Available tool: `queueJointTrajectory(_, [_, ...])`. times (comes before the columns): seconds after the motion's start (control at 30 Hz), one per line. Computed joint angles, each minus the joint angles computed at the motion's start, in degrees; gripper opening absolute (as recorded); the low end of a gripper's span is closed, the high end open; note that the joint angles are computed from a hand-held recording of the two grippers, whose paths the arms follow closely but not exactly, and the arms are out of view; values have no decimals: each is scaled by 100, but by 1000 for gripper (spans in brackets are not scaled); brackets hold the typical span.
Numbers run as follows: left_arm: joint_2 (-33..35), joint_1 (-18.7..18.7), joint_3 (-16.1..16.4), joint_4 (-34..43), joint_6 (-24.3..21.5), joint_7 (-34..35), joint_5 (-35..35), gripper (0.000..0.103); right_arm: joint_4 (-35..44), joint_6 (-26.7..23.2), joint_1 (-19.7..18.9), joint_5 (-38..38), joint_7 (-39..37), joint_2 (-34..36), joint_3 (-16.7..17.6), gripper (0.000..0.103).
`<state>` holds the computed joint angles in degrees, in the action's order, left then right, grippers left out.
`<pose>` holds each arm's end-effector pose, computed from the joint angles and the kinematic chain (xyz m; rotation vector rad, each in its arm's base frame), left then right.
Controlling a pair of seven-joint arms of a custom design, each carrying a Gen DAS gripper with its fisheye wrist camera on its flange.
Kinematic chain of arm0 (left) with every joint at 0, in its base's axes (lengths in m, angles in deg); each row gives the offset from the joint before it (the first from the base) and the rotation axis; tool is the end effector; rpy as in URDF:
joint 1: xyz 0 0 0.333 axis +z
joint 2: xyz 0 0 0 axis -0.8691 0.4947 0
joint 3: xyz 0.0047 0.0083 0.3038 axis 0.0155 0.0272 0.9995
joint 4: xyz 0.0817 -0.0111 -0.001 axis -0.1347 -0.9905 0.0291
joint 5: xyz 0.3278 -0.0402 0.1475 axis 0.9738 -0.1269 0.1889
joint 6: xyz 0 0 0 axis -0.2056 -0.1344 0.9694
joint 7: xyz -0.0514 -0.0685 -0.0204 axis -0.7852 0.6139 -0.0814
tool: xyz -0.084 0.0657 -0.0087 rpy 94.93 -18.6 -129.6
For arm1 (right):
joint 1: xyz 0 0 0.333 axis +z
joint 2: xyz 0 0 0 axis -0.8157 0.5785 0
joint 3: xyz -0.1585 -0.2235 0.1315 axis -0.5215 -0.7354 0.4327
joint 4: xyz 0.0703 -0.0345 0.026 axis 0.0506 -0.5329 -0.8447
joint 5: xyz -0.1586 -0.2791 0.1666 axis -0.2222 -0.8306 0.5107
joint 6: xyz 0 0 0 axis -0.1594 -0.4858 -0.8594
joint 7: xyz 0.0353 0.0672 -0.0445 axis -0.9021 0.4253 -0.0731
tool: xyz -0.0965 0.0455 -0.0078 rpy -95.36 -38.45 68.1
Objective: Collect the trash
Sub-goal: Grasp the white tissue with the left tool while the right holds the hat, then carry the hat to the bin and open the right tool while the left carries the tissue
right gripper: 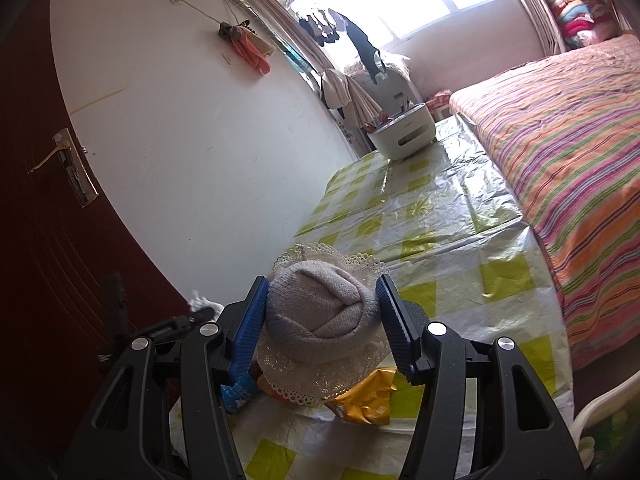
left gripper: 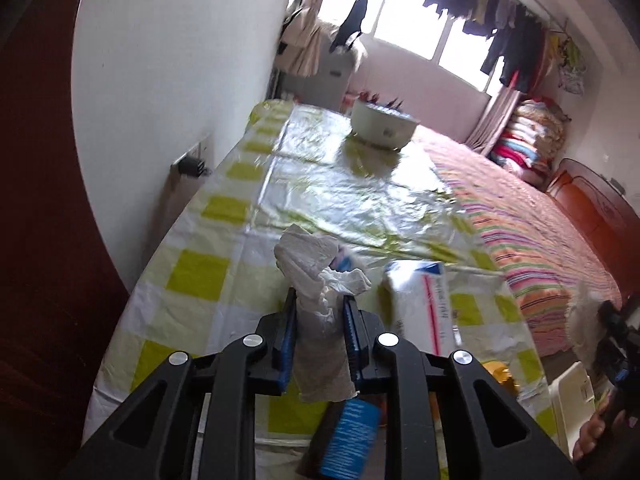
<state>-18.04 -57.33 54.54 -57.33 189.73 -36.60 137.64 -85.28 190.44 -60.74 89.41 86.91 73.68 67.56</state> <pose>0.4527 -0.1284 0.4947 -2.0961 1.1086 -0.8441 0.5955 -0.0167 0.4946 -1.6685 0.9526 0.1426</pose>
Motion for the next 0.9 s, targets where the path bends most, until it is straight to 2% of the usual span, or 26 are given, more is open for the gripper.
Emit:
queueJointTrajectory(0.1, [41,-27,-95,148,25,-74,201,21,-50,69,-25,29,-73,-64,-29,54])
queueJointTrajectory(0.23, [355,-223,-92,464,201,166,131,21,-97,190,-72,89,-153,-125,-96,54])
queueJointTrajectory(0.43, [784,-496,-145,938,321,83,386,21,-153,360,-211,126,-262,-182,-226,54])
queueJointTrajectory(0.63, [1357,-941,-83,1533,483,290,334,21,-169,532,-422,162,-206,-150,-338,54])
queueJointTrajectory(0.9, [2272,-1661,93,2437,545,1196,-248,21,-159,867,-682,273,-232,-109,-435,54])
